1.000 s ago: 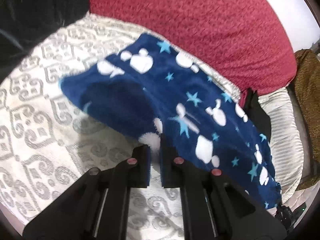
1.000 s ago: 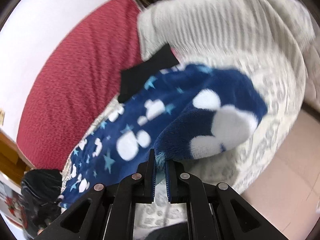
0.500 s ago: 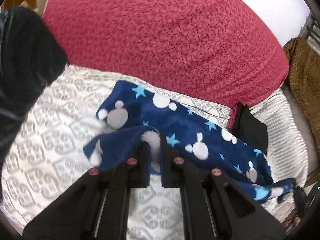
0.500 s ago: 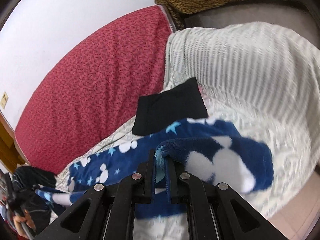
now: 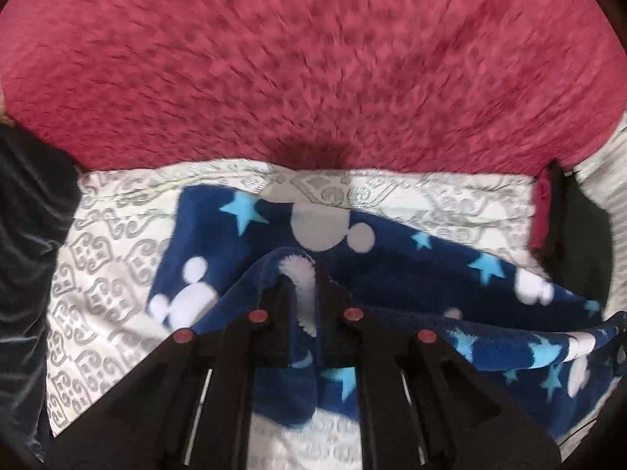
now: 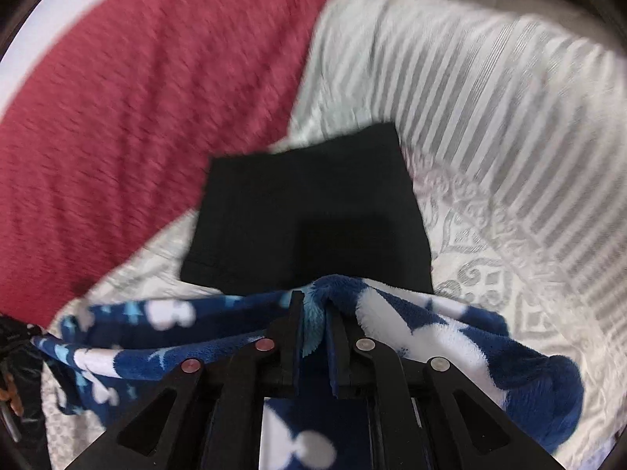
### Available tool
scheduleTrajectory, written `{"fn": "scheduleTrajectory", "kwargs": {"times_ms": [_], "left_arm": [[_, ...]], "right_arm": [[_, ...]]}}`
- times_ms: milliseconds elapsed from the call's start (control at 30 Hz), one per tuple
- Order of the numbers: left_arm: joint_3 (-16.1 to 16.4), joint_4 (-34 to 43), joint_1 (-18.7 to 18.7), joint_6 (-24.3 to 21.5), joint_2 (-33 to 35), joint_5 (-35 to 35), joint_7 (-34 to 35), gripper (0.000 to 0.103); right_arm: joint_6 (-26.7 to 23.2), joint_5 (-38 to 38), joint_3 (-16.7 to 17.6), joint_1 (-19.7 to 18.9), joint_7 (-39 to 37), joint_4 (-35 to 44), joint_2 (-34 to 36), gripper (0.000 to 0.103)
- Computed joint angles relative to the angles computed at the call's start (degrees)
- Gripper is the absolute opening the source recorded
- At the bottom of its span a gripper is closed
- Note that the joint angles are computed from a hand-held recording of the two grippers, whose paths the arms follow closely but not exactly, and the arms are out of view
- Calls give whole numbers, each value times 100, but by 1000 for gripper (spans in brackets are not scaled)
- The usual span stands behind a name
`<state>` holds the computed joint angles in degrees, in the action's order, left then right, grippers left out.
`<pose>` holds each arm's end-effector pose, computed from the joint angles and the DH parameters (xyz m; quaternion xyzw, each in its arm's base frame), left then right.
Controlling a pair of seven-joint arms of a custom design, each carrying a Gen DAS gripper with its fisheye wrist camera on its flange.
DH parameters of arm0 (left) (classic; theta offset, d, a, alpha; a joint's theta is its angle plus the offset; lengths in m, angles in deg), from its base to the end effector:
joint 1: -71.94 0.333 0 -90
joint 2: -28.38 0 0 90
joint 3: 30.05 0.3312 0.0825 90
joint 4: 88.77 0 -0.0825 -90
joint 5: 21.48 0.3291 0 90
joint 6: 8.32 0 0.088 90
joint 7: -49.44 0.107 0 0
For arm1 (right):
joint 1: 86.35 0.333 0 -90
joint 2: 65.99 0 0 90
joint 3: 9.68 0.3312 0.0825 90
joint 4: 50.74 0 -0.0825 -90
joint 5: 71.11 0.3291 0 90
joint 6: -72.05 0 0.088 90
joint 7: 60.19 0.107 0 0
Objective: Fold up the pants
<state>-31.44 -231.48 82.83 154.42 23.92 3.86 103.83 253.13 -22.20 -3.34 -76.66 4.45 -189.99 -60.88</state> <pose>0.4553 0.0534 0.4147 -0.8082 0.5406 -0.1178 0.2018 0.4801 0.0666 0.3846 -0.6233 0.7170 -0.1349 0.2815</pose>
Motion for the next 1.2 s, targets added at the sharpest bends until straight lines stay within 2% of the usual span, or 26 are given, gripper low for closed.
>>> {"fn": "scheduleTrajectory", "kwargs": {"times_ms": [67,133,267,433,500,600,667,733,767,833,867,900,933,967,1033,1100,1167,1200], "left_arm": [[-31,275,10,-62,398,206,-166,15],[-19,540,-53,-192,723,432,-238,16],[57,928,-247,-603,1095,1164,-369,18],[10,1117,-351,-1058,1118,1216,166,18],[-5,977,-316,-979,901,1067,434,21],[7,577,-170,-694,409,130,1266,26],[76,335,-169,-608,89,-973,2112,29],[226,176,-276,-657,-205,-2012,3005,31],[299,132,-334,-684,-307,-2378,3339,32],[382,111,-384,-791,-431,-2780,3711,33],[398,95,-389,-830,-482,-2881,3817,37],[386,69,-369,-839,-525,-2883,3836,50],[298,4,-258,-776,-594,-2581,3629,62],[170,-90,-85,-631,-671,-2089,3280,85],[41,-271,171,-349,-809,-1309,2834,89],[67,-437,299,-184,-937,-923,2608,89],[310,-744,180,80,-1107,-1055,2774,89],[496,-926,33,240,-1178,-1251,3016,89]], "right_arm": [[-310,-979,-469,221,813,190,353,11],[-527,-1581,-688,296,1285,389,638,11],[-506,-2130,-672,225,1542,506,924,11],[-558,-2805,-919,410,2028,553,1051,11],[-563,-2907,-881,353,2110,543,1071,11],[-546,-2978,-771,246,2124,476,1018,14],[-596,-3233,-946,407,2268,423,933,15],[-613,-3662,-1233,668,2488,344,833,21],[-634,-4044,-1547,935,2785,312,793,22],[-785,-4447,-1793,1110,3191,412,817,28],[-897,-4511,-1762,1063,3307,479,830,29],[-966,-4416,-1585,880,3294,535,862,29],[-1023,-4319,-1440,719,3284,599,909,29],[-1050,-4294,-1368,629,3298,649,957,29],[-1148,-4225,-1226,476,3252,889,1148,31],[-1141,-4497,-1417,650,3458,815,1101,32],[-1155,-4966,-1687,928,3768,724,969,36],[-1117,-5124,-1708,972,3853,661,884,41]]}}
